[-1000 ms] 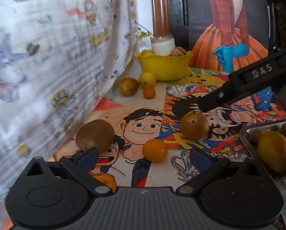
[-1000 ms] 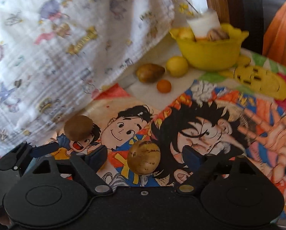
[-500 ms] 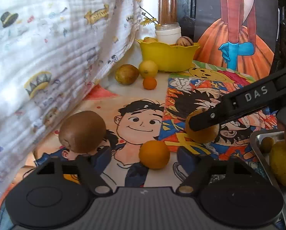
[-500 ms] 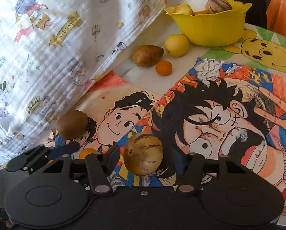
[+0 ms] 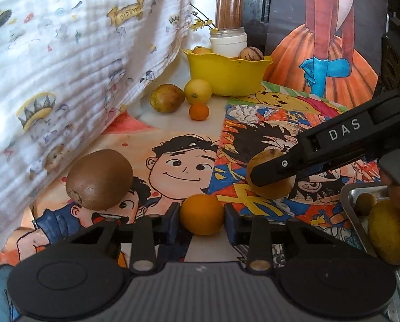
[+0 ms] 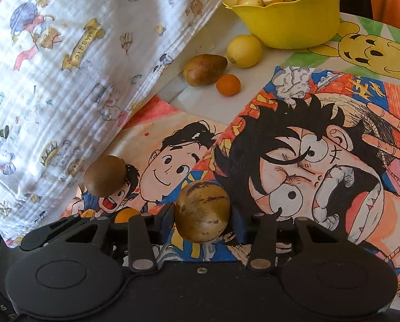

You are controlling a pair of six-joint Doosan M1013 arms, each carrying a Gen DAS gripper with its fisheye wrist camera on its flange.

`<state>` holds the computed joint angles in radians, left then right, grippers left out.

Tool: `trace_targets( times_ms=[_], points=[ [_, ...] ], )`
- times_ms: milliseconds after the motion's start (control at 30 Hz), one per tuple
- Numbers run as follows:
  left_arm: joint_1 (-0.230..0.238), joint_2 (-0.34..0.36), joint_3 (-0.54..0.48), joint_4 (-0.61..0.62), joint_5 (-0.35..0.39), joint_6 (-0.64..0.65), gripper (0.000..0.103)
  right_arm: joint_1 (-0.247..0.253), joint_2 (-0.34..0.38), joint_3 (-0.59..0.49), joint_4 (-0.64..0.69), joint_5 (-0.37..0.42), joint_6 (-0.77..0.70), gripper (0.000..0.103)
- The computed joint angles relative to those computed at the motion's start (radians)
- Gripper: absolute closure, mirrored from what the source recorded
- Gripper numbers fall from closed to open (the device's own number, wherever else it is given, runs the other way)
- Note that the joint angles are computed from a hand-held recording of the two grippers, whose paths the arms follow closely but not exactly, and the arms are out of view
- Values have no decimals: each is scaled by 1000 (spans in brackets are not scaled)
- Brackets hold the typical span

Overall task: Organize fruits
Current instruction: 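Grasp an orange with the left tool while the right tool carries the brown fruit toward the tray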

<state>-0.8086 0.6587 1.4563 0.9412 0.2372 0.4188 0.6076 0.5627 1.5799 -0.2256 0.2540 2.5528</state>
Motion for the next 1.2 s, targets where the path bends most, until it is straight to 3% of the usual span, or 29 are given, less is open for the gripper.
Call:
trace_targets(
  times_ms=[133,300,433,600,733,933,1200],
  points=[
    [-3,-11,13,14,4,-44,65,0,-6,15,-31,-31,49,58],
    [-16,-31,35,133,23,-175,65,11,-26,46,-261,-72,276,58],
    [-28,-48,50,226,42,-270,65,22,-58,83,-547,-105,568,58],
    [-47,-71,67,294,64,-347,65,45,-113,139,-993,-92,1006,58],
    [-65,-90,83,337,74,-391,65,67,-161,193,-1239,-60,1260,58],
    [-98,-112,101,363,78,-427,65,110,-233,277,-1379,21,1410,58],
    [-148,-127,122,440,38,-507,65,175,-313,399,-1448,141,1514,58]
  ],
)
